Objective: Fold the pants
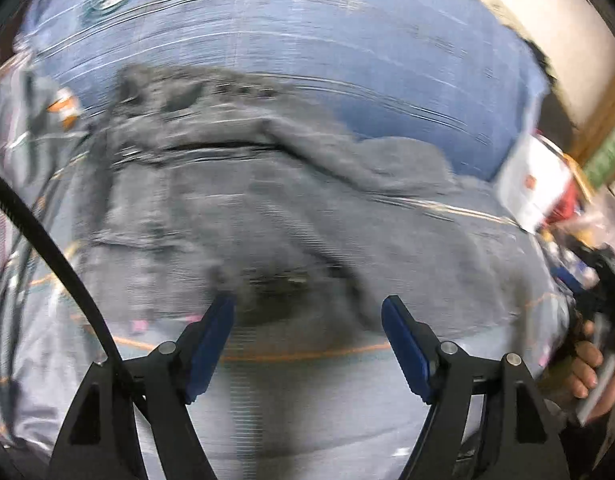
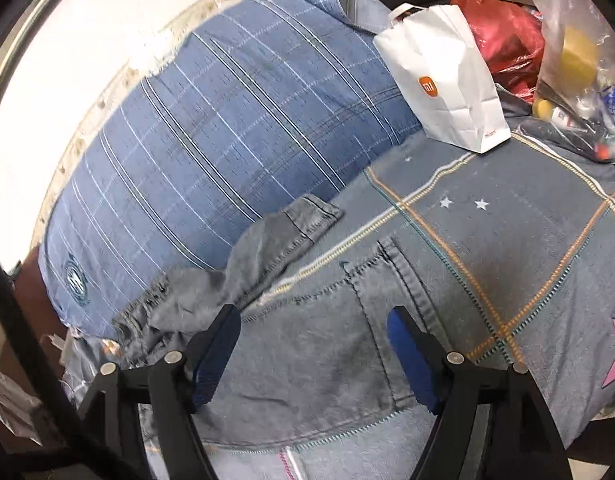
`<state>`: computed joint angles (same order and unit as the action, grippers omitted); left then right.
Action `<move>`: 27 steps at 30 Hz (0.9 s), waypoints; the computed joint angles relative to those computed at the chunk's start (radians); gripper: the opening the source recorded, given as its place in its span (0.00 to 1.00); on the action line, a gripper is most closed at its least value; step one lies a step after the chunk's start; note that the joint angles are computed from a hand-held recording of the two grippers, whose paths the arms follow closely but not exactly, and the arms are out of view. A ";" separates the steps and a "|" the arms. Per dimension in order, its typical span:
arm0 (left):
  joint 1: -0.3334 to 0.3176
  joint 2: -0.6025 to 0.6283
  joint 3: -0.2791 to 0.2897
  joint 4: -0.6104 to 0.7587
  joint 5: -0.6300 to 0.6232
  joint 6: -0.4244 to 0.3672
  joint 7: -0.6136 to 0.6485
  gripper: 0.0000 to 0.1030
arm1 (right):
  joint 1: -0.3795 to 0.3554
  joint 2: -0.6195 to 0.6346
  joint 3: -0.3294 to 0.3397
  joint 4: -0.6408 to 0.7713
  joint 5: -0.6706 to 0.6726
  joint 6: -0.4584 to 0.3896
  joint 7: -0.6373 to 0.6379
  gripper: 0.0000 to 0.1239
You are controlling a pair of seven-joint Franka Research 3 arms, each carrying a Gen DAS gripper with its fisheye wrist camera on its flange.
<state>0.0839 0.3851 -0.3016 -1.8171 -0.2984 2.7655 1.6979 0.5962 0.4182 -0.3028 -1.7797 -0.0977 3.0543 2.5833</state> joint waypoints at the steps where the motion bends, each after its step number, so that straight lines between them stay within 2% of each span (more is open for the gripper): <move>1: -0.004 0.017 0.016 0.012 0.006 -0.002 -0.026 0.75 | -0.040 0.001 0.047 0.001 0.025 0.019 -0.031 0.64; 2: 0.005 0.020 0.026 0.010 0.004 -0.014 -0.045 0.75 | -0.079 0.008 0.097 0.010 0.053 0.029 -0.069 0.64; 4: 0.046 0.019 0.023 -0.005 -0.028 -0.024 -0.043 0.74 | -0.107 0.049 0.147 0.073 0.092 0.007 -0.126 0.64; 9: 0.181 0.007 -0.045 -0.081 -0.257 -0.014 0.058 0.74 | -0.105 0.106 0.200 0.156 0.132 -0.016 -0.248 0.63; 11: 0.207 0.017 -0.060 -0.073 -0.343 -0.019 0.094 0.74 | -0.094 0.128 0.208 0.190 0.139 -0.030 -0.289 0.64; 14: 0.186 0.017 -0.036 -0.062 -0.355 -0.010 0.102 0.74 | -0.074 0.174 0.226 0.261 0.138 -0.060 -0.350 0.64; 15: 0.183 0.029 -0.034 -0.041 -0.355 -0.030 0.105 0.74 | -0.077 0.201 0.245 0.302 0.142 -0.086 -0.381 0.64; 18: 0.127 0.099 0.027 0.064 -0.256 -0.136 -0.004 0.73 | -0.071 0.280 0.263 0.422 0.156 -0.192 -0.416 0.63; 20: 0.134 0.134 0.017 0.107 -0.261 -0.179 -0.034 0.62 | -0.093 0.331 0.302 0.494 0.183 -0.247 -0.453 0.63; 23: 0.146 0.157 -0.007 0.115 -0.289 -0.163 -0.029 0.61 | -0.094 0.401 0.322 0.601 0.201 -0.331 -0.488 0.58; 26: 0.146 0.158 -0.019 0.109 -0.299 -0.135 -0.031 0.61 | -0.081 0.457 0.322 0.684 0.205 -0.346 -0.506 0.57; 27: 0.137 0.159 -0.011 0.111 -0.287 -0.124 -0.047 0.57 | -0.076 0.480 0.321 0.720 0.206 -0.356 -0.507 0.56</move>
<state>0.2213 0.5437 -0.3131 -1.7062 -0.5859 2.6420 1.6513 0.5198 0.8980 0.0181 -1.0594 0.1088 2.6985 2.0764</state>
